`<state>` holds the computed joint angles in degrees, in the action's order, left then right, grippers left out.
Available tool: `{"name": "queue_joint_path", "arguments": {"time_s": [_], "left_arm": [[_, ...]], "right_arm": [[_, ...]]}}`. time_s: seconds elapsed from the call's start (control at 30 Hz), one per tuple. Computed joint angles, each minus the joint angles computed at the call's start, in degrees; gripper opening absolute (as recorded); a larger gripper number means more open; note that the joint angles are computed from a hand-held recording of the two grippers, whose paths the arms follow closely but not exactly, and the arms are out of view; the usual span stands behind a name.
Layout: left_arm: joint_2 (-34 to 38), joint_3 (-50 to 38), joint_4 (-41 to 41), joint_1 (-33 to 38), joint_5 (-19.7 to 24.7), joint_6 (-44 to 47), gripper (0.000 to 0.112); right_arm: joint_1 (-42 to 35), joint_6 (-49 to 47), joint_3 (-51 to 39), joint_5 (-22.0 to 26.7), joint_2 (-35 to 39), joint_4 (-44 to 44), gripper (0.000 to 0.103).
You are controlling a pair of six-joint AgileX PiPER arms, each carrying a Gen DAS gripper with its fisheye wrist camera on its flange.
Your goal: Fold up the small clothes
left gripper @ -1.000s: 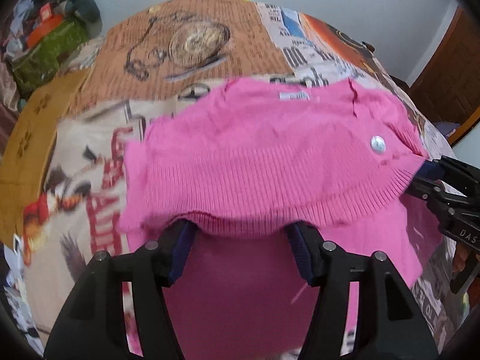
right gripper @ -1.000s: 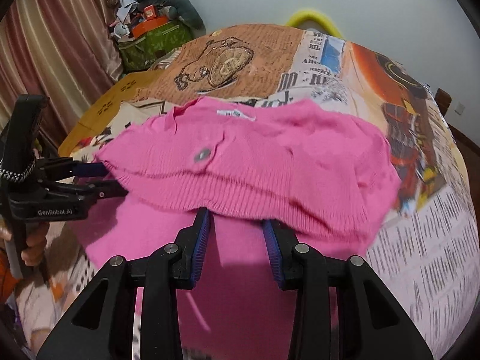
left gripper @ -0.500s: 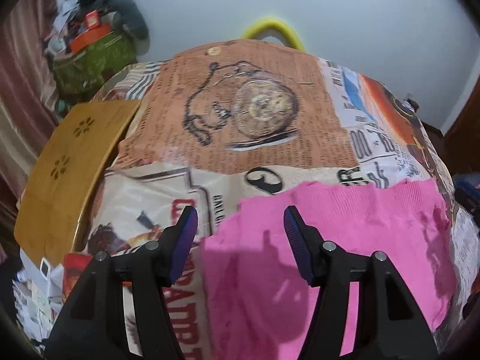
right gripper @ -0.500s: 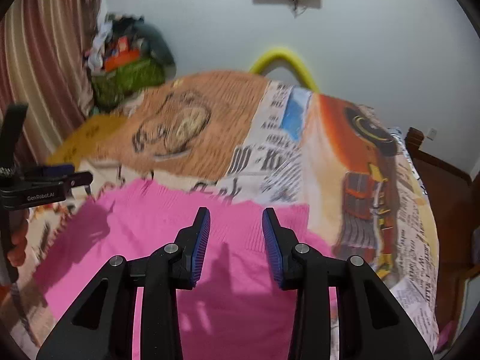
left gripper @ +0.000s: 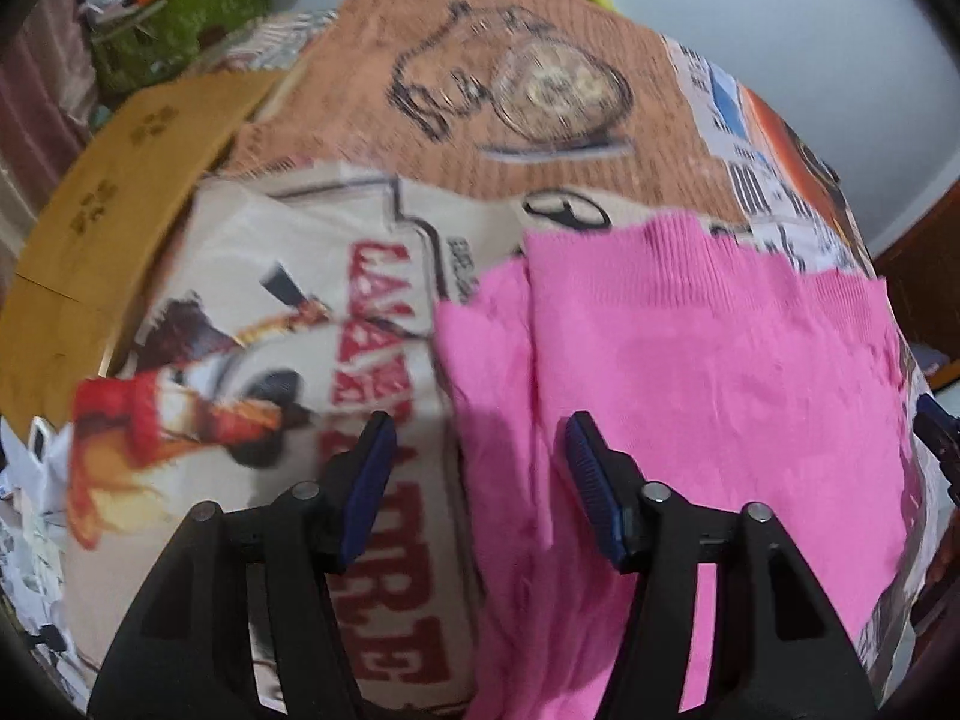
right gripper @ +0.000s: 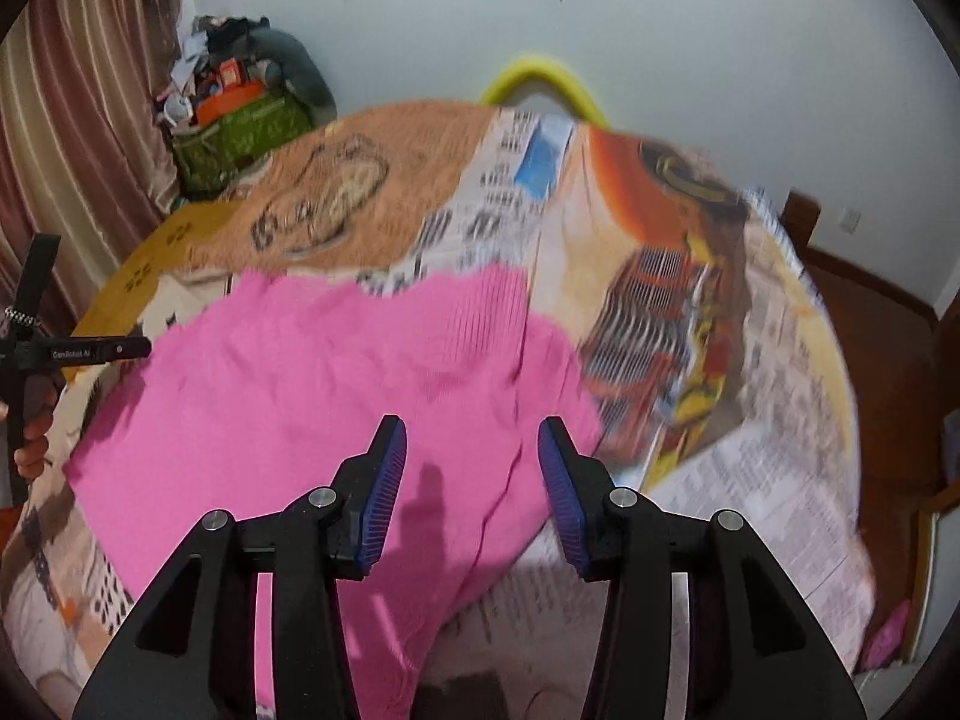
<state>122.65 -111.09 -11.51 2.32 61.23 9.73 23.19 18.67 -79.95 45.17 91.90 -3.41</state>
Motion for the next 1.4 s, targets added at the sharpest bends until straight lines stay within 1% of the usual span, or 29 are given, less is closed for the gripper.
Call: {"name": "queue_joint_path", "arguments": {"time_s": [0.13,0.17,0.27,0.33,0.37,0.43,0.47,0.5,0.57,0.63,0.73,0.77,0.8,0.83,0.9,0.97,1.03,1.13,1.23,1.4], "left_arm": [[-1.74,5.86,4.23,-2.36,-5.7,-0.23,0.052],[-2.31,6.7,5.23,-2.72,-6.5,-0.49,0.052],[-2.99,6.25,6.54,-2.72,-4.88,-1.95,0.052],[-4.62,7.59,6.31,-2.31,-4.78,-1.41,0.052],[-6.64,10.0,6.05,-1.92,-5.74,-0.49,0.052],[-9.79,13.86,6.05,-1.48,-7.06,0.67,0.052],[-11.95,16.69,5.3,-0.82,-7.83,2.28,0.052],[-13.44,18.76,4.96,-0.44,-8.38,3.22,0.053],[-16.75,23.5,3.78,0.68,-9.34,5.25,0.056],[-18.66,26.31,2.8,1.64,-9.04,6.77,0.057],[-22.82,31.05,3.74,2.38,-10.3,6.85,0.057],[-23.61,31.65,3.86,2.63,-10.39,6.7,0.057],[-24.23,32.1,3.57,3.05,-10.28,6.82,0.057],[-24.83,32.28,3.25,3.58,-9.8,6.72,0.057],[-25.67,32.36,3.08,4.26,-9.08,6.39,0.057],[-26.44,32.08,3.24,4.73,-8.49,6.15,0.057],[-27.07,31.77,3.65,4.85,-8.18,5.84,0.057],[-27.41,30.61,4.0,4.75,-7.68,5.26,0.057],[-26.89,28.98,3.76,4.36,-7.18,4.59,0.058],[-24.9,26.22,4.42,1.3,-6.88,3.25,0.06]], "right_arm": [[1.24,2.47,4.4,-1.7,-2.25,0.26,0.042],[1.84,3.58,5.54,-1.87,-3.13,-0.35,0.042],[3.44,5.96,8.74,-2.35,-6.18,-1.52,0.042],[4.84,7.73,10.52,-1.48,-8.37,-2.93,0.042],[5.67,8.89,11.65,-1.0,-9.78,-3.82,0.043],[6.61,10.64,14.02,-1.21,-12.01,-4.2,0.049],[7.04,11.42,15.37,-1.28,-13.24,-3.92,0.05],[7.36,11.77,16.52,-1.14,-14.21,-3.45,0.051],[8.01,13.02,18.71,-1.26,-15.52,-2.95,0.051],[8.53,13.31,20.62,-2.07,-16.32,-1.78,0.051],[9.07,12.4,21.53,-3.08,-16.33,0.63,0.05],[9.23,11.8,21.48,-3.35,-16.05,1.45,0.048],[9.29,11.03,21.2,-3.54,-15.45,2.14,0.035],[9.46,10.88,20.9,-3.52,-14.9,2.69,0.02],[8.2,9.0,21.29,-4.61,-14.67,6.11,0.01],[6.93,7.29,22.31,-5.57,-15.44,9.21,0.008],[7.4,9.05,23.69,-6.06,-17.07,7.81,0.007],[7.09,10.13,25.09,-5.44,-19.76,5.43,0.007],[5.94,10.22,24.59,-3.21,-20.78,2.86,0.006],[0.96,7.4,22.9,-0.35,-21.05,0.81,0.006]]}}
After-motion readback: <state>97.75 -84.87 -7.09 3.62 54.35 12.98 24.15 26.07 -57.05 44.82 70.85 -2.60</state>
